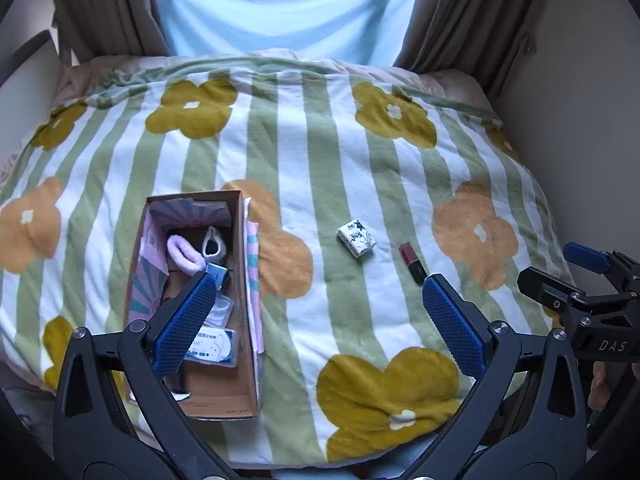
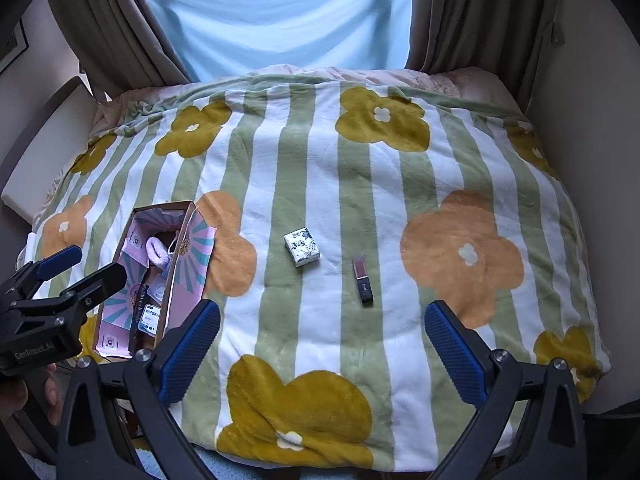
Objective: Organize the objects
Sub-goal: 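Lift both tools out of the box and move over tissue pack and lipstick, then grasp the white tissue pack with left tool while right tool grasps red lipstick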
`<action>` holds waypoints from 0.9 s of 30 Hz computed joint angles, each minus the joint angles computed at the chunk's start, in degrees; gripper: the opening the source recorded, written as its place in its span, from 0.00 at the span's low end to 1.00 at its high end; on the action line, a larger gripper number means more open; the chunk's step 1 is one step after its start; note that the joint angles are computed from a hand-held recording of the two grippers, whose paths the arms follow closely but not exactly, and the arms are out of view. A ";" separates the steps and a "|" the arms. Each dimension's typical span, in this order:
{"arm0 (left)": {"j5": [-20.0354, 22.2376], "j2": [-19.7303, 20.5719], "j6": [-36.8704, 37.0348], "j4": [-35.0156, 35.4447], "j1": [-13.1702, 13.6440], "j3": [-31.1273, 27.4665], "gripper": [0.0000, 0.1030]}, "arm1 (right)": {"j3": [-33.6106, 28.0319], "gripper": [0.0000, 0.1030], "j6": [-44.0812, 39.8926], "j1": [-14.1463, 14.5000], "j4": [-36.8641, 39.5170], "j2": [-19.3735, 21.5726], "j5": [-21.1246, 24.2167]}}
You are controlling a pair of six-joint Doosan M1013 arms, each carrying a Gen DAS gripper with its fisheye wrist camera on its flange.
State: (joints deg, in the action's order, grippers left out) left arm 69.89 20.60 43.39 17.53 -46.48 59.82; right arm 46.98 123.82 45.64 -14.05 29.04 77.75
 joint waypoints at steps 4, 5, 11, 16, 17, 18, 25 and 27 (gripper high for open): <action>1.10 1.99 2.13 -0.35 -0.42 -2.70 1.00 | 1.79 0.99 0.15 -0.57 0.07 -1.02 -0.79; 1.25 2.46 2.68 -0.62 -0.47 -3.31 1.00 | 2.16 0.99 0.13 -0.74 0.21 -1.19 -1.02; 2.64 5.43 6.22 -2.86 -0.18 -6.92 1.00 | 4.22 0.99 -0.27 -1.91 1.24 -1.98 -3.04; 4.39 9.03 11.19 -5.04 0.50 -10.72 1.00 | 5.19 0.99 -1.43 -2.81 1.64 -1.64 -4.33; 4.74 9.75 12.20 -5.38 0.64 -11.46 1.00 | 5.29 0.99 -1.81 -3.01 1.78 -1.42 -4.56; 5.11 10.51 13.23 -5.73 0.80 -12.25 1.00 | 5.54 0.99 -2.25 -3.15 1.92 -1.26 -5.06; 6.40 16.57 24.71 -9.20 2.37 -17.89 1.00 | 8.22 0.90 -4.09 -3.94 0.47 0.26 -10.20; 6.67 18.60 28.08 -10.37 2.90 -19.63 1.00 | 9.08 0.85 -4.28 -4.32 0.09 0.87 -11.66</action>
State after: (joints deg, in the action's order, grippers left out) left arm 76.57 39.21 71.48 7.16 -43.58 40.19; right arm 56.06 119.54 41.32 -13.96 29.91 66.08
